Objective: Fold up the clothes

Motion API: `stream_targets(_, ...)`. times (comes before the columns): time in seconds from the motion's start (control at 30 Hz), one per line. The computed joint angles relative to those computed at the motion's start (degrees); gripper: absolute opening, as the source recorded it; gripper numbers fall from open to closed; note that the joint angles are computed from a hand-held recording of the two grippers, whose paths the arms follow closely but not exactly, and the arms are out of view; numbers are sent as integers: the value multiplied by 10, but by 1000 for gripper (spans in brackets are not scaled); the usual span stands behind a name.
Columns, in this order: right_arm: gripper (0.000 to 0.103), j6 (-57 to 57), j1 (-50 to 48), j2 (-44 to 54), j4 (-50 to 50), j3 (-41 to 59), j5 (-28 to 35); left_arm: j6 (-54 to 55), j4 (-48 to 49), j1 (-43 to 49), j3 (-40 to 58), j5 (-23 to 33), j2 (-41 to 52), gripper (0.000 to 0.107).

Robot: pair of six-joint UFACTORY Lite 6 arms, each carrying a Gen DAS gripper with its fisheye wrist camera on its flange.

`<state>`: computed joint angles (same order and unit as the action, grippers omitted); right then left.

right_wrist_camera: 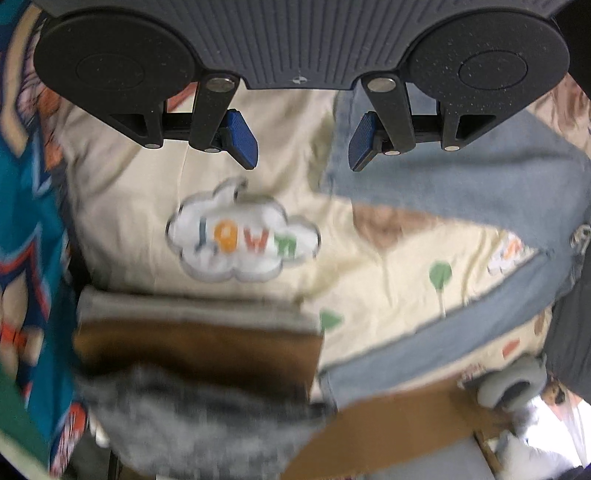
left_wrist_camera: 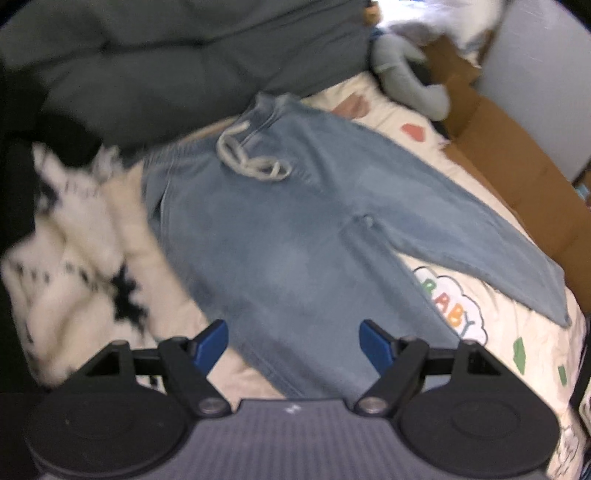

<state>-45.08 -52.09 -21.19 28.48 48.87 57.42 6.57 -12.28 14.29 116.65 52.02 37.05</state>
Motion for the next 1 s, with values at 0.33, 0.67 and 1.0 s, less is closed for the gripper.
stream_targets(0.33, 60, -41, -10, -49, 11, -202, -17, -30, 46, 0, -8, 9, 49, 80)
stream_targets(0.67, 57, -48, -5, -21, 43, -286, -18, -27, 61, -20, 15, 28, 90, 80)
stream_targets(1.0, 58, -65, -41, 53, 94, -301, -4, -19, 47, -34, -25, 15, 76, 80)
